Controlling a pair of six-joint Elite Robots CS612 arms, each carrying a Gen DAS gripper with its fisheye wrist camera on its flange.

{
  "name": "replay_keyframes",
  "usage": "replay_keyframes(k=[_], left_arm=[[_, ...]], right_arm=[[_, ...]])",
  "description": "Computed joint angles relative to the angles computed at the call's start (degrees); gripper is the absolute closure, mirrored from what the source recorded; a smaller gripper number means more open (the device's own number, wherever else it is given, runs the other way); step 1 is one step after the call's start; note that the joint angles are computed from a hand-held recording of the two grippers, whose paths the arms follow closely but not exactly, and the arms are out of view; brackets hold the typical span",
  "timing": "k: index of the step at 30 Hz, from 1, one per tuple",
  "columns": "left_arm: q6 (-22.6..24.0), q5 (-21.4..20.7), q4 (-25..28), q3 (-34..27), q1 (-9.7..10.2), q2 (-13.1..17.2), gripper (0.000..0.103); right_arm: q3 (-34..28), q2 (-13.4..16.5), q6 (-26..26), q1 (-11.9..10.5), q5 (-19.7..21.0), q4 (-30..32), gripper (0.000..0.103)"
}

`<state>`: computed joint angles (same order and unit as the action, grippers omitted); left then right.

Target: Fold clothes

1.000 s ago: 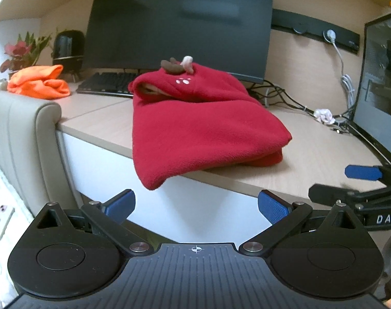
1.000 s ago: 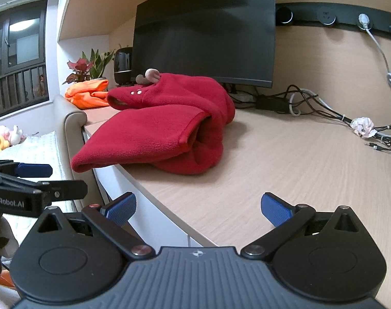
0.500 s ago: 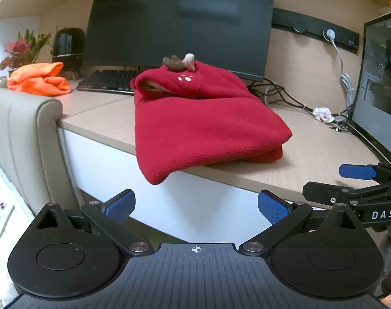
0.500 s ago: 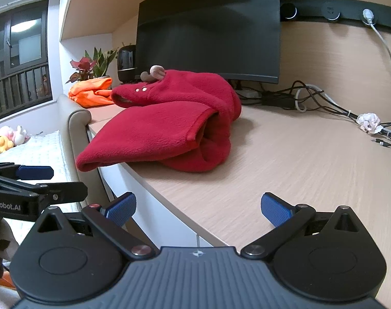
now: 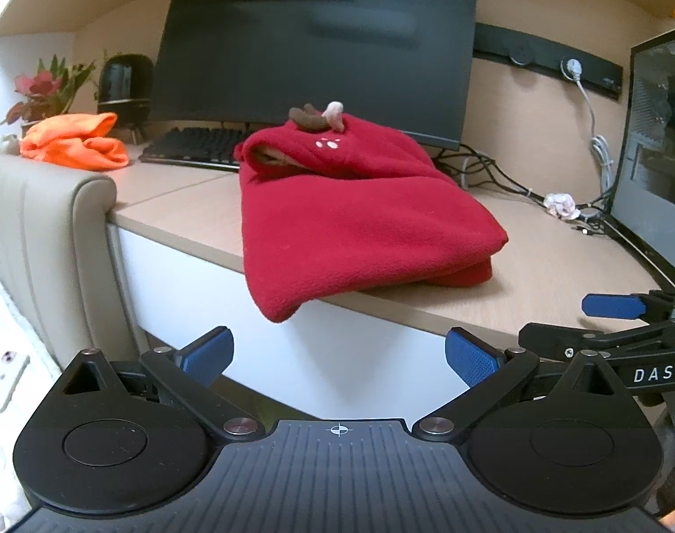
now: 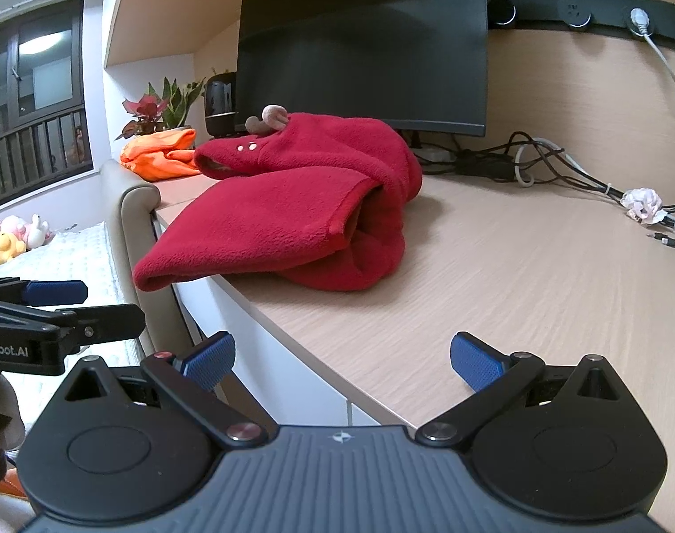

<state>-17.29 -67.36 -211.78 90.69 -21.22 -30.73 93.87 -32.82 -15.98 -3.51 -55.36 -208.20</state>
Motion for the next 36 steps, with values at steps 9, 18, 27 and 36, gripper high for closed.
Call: replay_keyframes(k=[9,18,27,36], left_arm=[[-0.44,-0.06,0.21,0.14,-0.01,-0.15,0.000],[-1.29,-0.11,1.04,0.10,0.06,-0.24,0.000],[-1.10,-0.81,0.71,0.00,0.18,-0.18,0.000],[-1.10,-0.61,1.04,0.06,0.16,-0.25,0.000]], right_arm=[[0.00,-0.03,0.07,0.09,0.04,0.66,0.000],[-0.14,0.03,0.42,0.00,0.01,0.83,0.000],[-0.06,0.03,0.72,0.05,-0.26,0.54,0.000],[-0.11,0.10,0.98,0.05,-0.19,-0.06,0.000]])
